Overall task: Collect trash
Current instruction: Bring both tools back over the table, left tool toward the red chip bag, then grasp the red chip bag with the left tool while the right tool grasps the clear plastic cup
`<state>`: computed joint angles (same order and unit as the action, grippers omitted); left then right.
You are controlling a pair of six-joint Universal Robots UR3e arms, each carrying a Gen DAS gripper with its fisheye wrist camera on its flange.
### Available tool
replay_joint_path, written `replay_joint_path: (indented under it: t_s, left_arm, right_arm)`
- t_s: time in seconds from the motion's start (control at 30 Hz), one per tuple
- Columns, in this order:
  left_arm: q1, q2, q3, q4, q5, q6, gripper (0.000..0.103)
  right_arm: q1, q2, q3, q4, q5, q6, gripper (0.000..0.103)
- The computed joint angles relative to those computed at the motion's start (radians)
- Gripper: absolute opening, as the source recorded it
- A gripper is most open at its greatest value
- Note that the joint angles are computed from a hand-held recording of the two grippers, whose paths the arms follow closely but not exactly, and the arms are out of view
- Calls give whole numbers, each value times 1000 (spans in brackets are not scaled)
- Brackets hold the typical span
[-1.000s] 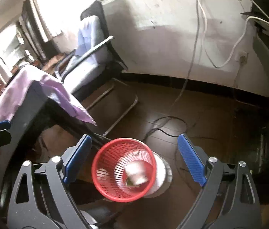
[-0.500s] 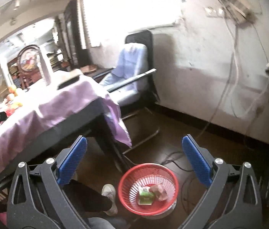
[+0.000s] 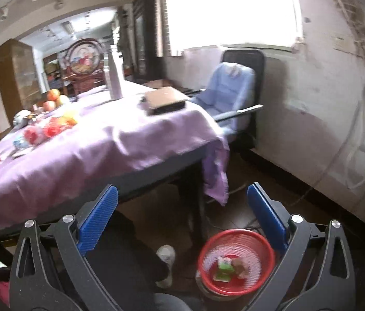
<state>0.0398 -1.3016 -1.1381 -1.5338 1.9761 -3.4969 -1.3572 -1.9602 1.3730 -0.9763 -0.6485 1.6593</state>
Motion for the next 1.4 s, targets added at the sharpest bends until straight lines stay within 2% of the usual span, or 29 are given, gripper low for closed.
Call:
replay_joint_path:
  t_s: [0.1,0.17,0.3,0.4,0.47,0.6,0.7,0.8,1.0,1.1,1.2,1.27,1.33,1.4]
  left_arm:
    - [314,97,-66,-42,-269,137,97]
    - [440,108,-80,-80,-387,200,97]
    - [494,75,-87,-108,-448,257,97]
    - [433,19,-67,-102,-426,286,97]
    - [421,12,-93,-73,-440,340,97]
    - [332,-12,-94,-43,-454,411,97]
    - [270,-8,-115,-28,-449,472,97]
    - [242,-5,-131,-11,-447,503,97]
    - [254,-5,-129,-9,-443,476,97]
    - [262,0,-129,-4,-430,458,97]
    - [254,5,-135,14,-412,444,97]
    - [252,9,-138,20,-413,444,97]
    - [250,10,-139,22,-414,445,97]
    - [248,10,-140,24,-414,448,97]
  right_arm:
    - [97,8,-43,18,6,51,96]
    - [186,3,-41,-28,8,128,96]
    - [431,42,-40,-178,1,346,96]
    - [613,84,-30,-333,-15,505,96]
    - [735,119,-19,-468,-36,611,96]
    - [1002,245,-22,-800,-161,840,96]
    - [1134,356,-97,-865,-226,949,96]
    - [1226,474,-202,-851,-250,1000,96]
    - [1360,632,-372,-850,-272,1090,96]
    - [1414,673,-429,-848,-268,1097,92]
    - [1466,716,-490,-831,-284,1075,84]
    - [1494,748,-532,-814,-301,1061,73]
    - [1521,811,-644,-739,-320,1045,66]
    - [1539,850,-704,-731,-346,1052,66]
